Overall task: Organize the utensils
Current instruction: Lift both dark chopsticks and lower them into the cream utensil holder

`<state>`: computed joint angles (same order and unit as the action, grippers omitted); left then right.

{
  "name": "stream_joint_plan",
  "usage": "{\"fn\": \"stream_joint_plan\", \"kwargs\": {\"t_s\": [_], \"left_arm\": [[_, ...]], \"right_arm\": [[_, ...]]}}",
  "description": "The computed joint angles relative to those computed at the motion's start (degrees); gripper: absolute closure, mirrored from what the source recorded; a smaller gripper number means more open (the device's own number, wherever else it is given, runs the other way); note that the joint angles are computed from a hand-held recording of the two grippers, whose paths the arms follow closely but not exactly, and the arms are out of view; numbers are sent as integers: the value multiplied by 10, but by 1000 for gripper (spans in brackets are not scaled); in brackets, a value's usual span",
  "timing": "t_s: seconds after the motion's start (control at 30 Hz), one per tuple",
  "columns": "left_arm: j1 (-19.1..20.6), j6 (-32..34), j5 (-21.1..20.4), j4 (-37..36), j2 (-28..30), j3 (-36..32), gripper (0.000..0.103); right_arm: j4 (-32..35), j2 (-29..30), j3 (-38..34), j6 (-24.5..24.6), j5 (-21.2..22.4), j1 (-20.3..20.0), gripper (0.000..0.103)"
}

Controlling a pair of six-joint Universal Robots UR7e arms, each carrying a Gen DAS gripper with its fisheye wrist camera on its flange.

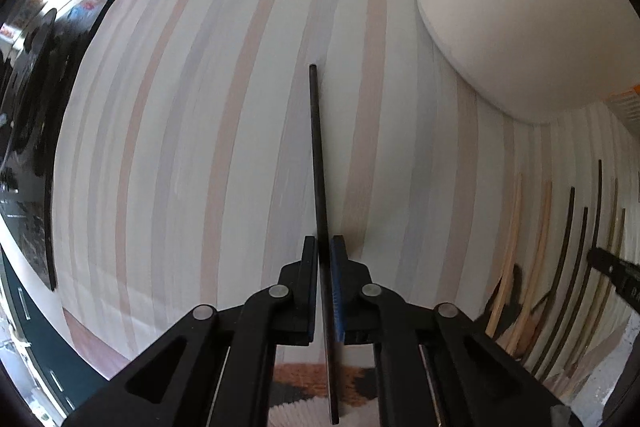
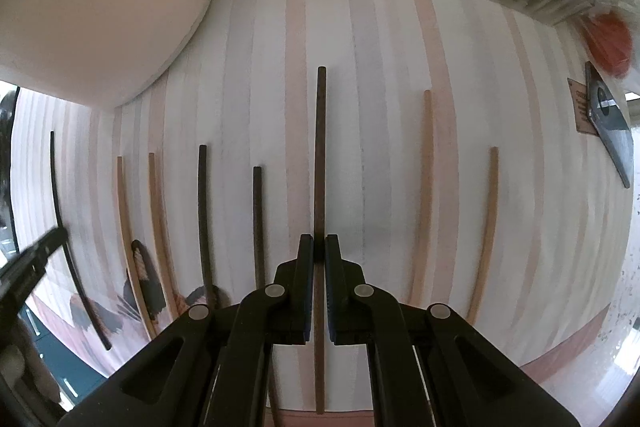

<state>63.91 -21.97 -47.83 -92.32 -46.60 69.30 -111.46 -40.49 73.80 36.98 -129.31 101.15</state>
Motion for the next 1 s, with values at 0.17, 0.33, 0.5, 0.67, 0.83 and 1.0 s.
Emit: {"fn": "stream_joint_plan", "kwargs": {"t_s": [0.17,0.33,0.5,0.67,0.83,1.0], "left_arm": [[-20,8,27,-58,-43,75,100],[-51,21,16,-118,-107,136,100],[-90,27,7,-173,-159,167,100],[-115,61,2,-241,-142,112,100],[-146,129,-11,-329,-124,47,100],[-163,193,-29,-383,-77,-52,100]], "right_arm": [[-17,7,-10,-10,1,5,98],[-70,-19,20,-38,-8,21,98],[-130,-50,50,-65,-3,42,98],[-200,-83,62,-104,0,65,98],[-270,-84,19,-147,-7,99,98],[-327,-42,-103,-226,-20,127,98]]}}
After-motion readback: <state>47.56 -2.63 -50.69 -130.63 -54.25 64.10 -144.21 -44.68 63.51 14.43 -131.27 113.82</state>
